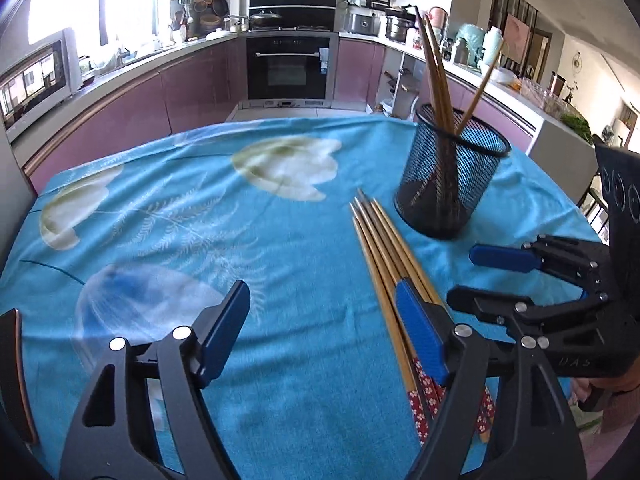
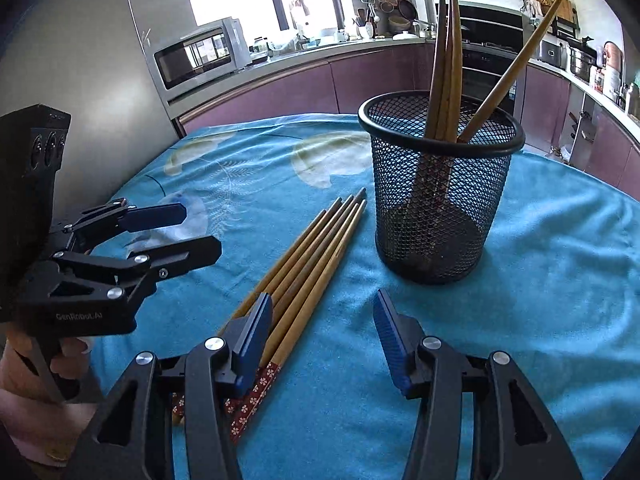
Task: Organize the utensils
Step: 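Move both open tools back over the chopstick pile, then close the left tool on a chopstick while the right tool grasps another chopstick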
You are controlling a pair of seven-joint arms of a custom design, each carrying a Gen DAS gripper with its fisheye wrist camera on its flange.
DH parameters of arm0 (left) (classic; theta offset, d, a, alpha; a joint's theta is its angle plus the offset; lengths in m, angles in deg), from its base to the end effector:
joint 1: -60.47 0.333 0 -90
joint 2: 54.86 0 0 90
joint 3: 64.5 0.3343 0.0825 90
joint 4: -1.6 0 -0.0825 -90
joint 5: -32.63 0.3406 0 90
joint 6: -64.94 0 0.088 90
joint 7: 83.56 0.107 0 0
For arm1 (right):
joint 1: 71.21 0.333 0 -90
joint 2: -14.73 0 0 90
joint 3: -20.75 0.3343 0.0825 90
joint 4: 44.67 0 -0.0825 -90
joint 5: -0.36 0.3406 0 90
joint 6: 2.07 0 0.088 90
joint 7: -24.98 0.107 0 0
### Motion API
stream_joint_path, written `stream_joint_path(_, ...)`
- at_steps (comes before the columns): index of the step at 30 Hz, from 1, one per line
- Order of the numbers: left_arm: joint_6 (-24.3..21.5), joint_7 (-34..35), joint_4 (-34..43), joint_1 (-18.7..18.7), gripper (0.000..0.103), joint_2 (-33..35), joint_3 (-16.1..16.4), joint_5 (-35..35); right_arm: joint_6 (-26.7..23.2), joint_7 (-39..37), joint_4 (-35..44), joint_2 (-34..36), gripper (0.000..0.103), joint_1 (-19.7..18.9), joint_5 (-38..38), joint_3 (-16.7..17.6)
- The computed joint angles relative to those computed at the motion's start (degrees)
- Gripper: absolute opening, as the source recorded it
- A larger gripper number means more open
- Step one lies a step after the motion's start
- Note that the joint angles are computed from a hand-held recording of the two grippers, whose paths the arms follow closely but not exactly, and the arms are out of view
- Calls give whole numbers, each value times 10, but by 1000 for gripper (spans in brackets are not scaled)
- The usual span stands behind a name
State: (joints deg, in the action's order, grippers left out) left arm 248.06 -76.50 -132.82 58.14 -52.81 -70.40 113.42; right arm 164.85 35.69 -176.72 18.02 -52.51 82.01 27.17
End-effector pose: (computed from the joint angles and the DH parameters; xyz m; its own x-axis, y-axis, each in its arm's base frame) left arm 0.4519 -0.1585 0.4108 -0.1528 -0.9859 0.0685 -0.7181 0.0632 -0.6931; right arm 0.4726 0.1538 0.3955 0.5254 -0.8280 -0.1959 -0.6869 -0.2769 -0.6719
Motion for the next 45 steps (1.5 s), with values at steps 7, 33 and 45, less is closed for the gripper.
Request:
stream_joint_path(7, -6, 62, -15, -11, 70, 9, -2, -60, 26, 13, 0, 14, 50, 6, -13, 6)
stream_joint_path(33, -3, 183, -25, -50, 59, 31, 21, -178, 52, 65, 0, 30, 34, 8, -84, 18)
stream_joint_path(45, -8, 352, -38, -43, 38, 34, 0, -355, 71, 124, 1, 39, 28, 2, -160, 26)
